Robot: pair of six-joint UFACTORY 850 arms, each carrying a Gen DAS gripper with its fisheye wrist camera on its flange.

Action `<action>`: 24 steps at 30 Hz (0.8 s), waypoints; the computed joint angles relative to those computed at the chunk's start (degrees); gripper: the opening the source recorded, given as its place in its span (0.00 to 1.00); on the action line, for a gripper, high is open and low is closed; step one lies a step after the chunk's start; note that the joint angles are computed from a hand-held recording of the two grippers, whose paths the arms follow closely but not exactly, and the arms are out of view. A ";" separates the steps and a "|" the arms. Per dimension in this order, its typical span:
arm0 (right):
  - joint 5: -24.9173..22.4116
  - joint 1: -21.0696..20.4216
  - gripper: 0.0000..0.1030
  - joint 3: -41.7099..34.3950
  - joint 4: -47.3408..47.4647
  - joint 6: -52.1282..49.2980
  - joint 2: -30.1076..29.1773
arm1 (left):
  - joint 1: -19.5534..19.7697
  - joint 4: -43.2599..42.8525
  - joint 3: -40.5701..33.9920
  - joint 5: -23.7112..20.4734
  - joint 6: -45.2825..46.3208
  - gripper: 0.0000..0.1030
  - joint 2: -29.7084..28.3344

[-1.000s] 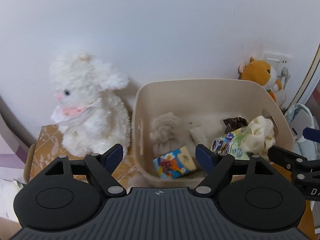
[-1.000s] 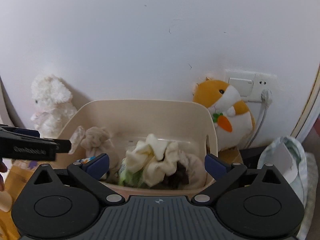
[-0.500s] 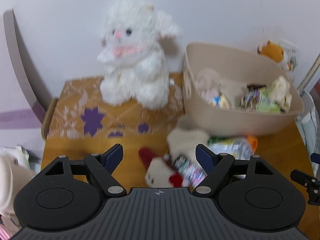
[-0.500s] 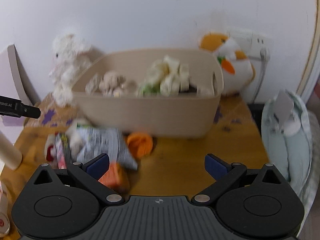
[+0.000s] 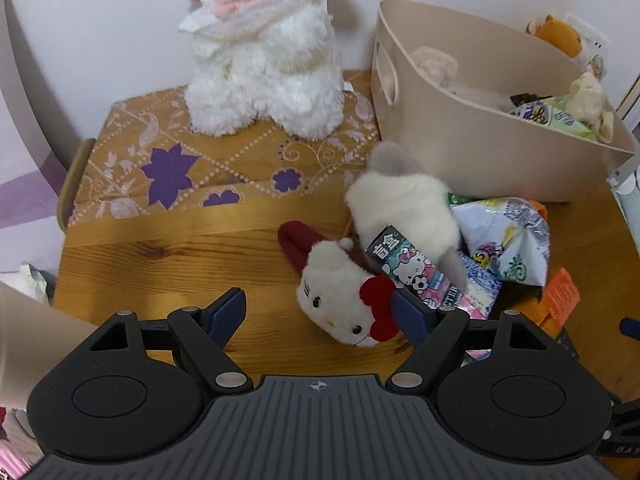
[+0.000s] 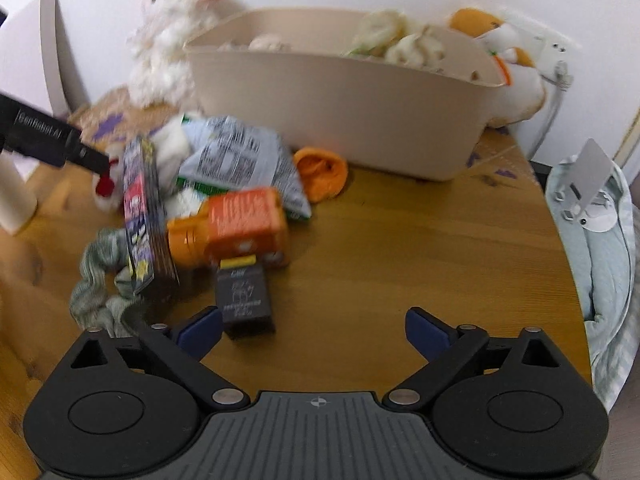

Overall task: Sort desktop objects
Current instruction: 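Grasp the white-red plush toy with the left gripper while the right gripper grasps the black box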

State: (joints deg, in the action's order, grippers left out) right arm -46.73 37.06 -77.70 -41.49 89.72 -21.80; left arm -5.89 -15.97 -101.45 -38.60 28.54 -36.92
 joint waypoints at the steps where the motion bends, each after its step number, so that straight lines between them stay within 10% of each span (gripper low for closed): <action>1: 0.35 -0.07 0.93 -0.16 0.01 -0.32 -0.25 | 0.14 -1.34 -0.43 -0.47 0.62 0.79 -0.49; 16: 4.56 -2.27 0.72 -3.90 4.28 -4.57 -3.87 | -1.07 -2.43 -7.61 -4.40 -4.96 0.82 -7.43; 24: 6.76 -2.54 0.46 -2.73 4.06 -0.08 -3.17 | -1.09 -3.12 -7.98 -4.91 -5.49 0.58 -7.90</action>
